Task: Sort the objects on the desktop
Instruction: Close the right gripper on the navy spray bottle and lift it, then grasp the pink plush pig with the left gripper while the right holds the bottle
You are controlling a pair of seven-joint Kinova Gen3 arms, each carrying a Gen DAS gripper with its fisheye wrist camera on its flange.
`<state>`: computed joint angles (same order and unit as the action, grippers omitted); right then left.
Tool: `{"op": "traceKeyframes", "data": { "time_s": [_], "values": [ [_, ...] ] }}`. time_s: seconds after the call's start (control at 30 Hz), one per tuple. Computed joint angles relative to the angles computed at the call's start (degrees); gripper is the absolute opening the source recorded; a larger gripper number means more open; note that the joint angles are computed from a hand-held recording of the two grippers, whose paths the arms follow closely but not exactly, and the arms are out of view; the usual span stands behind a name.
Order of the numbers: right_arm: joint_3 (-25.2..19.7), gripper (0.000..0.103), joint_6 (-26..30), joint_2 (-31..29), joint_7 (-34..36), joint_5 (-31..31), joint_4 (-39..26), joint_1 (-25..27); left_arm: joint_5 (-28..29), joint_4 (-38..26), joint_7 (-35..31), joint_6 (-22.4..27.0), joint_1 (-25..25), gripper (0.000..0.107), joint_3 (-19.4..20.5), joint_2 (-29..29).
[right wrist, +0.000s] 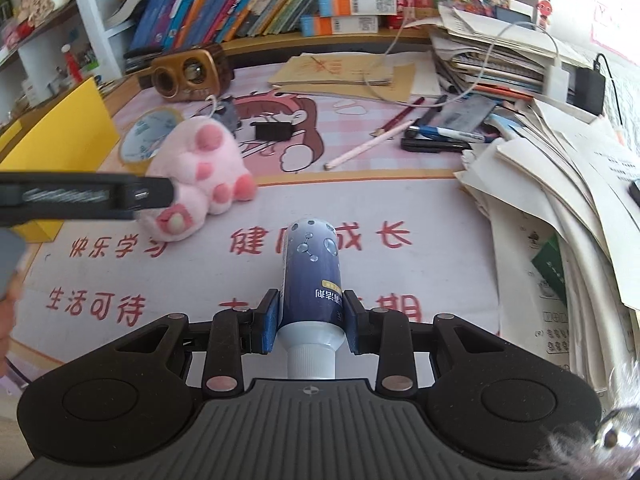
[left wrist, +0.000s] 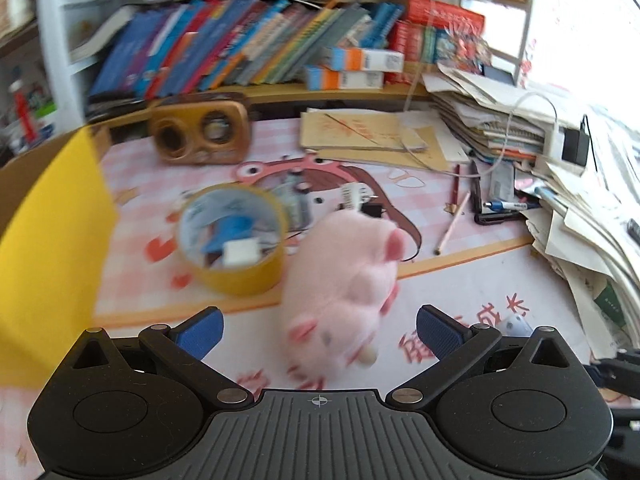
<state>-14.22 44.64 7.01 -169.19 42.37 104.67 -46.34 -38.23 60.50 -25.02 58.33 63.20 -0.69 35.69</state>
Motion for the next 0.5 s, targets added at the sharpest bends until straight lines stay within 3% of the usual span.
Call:
{"op": "traceKeyframes", "data": {
  "time_s": [0.27,0.33,0.4,0.5],
  "values": [
    [0.3,0.030,-1.5,-0.5,1.0,-0.9,0.8,1.2,2.6,-6.3,-4.7,2.4,-1.1,0.097,-0.6,4.7],
    [0.3,0.030,-1.8,-0.5,1.2,-1.1,0.9,1.5,2.6,-7.8,-5.6,3.0,-0.9,0.092,-1.0,5.8],
    [0.3,0.030,-1.9,-0.6,1.7,-1.4,0.9,1.7,3.3,-9.8,-7.1,4.3,-1.2,0.076,-1.1,6.9],
    [0.2,0.030,-2.3,-0.9,1.6,-1.1,1.1,1.7,4.0,-9.5,-7.1,3.4,-1.0,0.066,-1.8,6.7]
  ]
}}
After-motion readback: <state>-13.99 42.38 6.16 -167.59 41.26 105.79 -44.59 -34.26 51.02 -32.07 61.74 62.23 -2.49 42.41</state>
